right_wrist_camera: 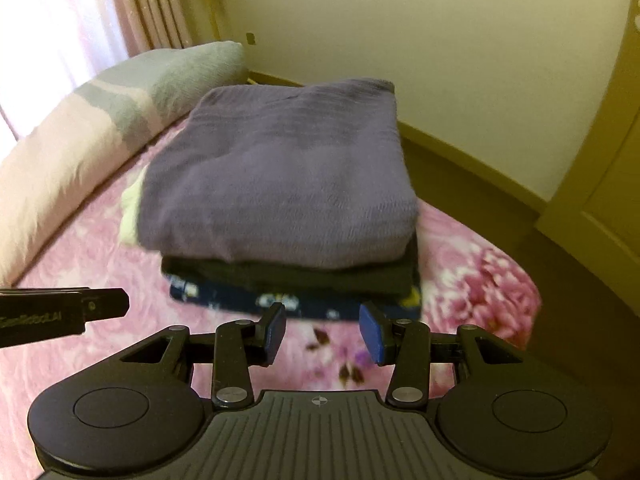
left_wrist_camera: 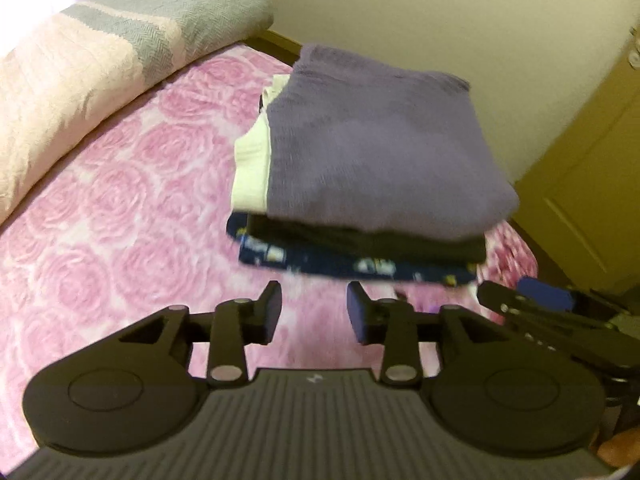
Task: Fold clothes
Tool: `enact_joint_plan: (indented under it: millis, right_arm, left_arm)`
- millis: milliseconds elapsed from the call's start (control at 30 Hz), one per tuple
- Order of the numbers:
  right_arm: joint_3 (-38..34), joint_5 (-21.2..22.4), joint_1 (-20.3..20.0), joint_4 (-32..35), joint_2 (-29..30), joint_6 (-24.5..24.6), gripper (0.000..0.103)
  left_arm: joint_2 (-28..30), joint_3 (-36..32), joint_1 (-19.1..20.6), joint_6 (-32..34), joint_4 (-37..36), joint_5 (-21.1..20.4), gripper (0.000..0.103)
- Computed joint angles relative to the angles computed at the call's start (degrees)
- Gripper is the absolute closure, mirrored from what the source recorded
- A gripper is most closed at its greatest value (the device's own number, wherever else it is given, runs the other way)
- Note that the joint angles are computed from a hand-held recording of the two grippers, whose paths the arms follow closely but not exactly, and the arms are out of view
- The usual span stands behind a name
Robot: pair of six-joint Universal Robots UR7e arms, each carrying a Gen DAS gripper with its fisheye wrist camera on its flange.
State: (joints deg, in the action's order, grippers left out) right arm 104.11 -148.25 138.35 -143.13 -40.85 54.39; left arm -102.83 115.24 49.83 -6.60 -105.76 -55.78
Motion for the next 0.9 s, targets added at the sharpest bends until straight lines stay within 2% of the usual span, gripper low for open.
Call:
enact_joint_plan:
  millis: [167,400,567,600,633,700,900]
  right_arm:
    - [-3.9,1.8,5.5,12.4,-0.6,12.0,0.058]
    - [-12.9,1.9,13.1,31.6,0.2,26.3,0.058]
    - [-17.4,3.4,16.5,38.8,1.0,32.8,0.057]
    - [-18.1,3.9,17.0,39.9,1.1,33.9,0.042]
    - [-18.7,4.3,17.5,41.0,1.3,35.1,0.018]
    - [-19.9,4.4,18.5,43.3,1.7,37.0,0.014]
    - [-21.1,6.9,19.1,44.6,1.6,36.1,0.014]
  left_arm:
    - [-6.3,-3.0,-5.0,-3.3,11.0,1.4,0.065]
    - [-10.9,-9.1,-12.3,-9.6,23.8,2.5,0.061]
    - [-14.2,-11.9,-18.3,-14.8,32.9,1.9,0.059]
    - [-14.7,-12.3,-19.3,-16.1,34.5,1.7,0.059]
    - [-15.0,-12.5,-20.1,-17.2,35.8,1.6,0.058]
    - [-15.6,-13.3,-21.7,-19.6,38.9,1.4,0.058]
    - [-16.6,-14.0,-25.9,-25.4,44.3,1.1,0.058]
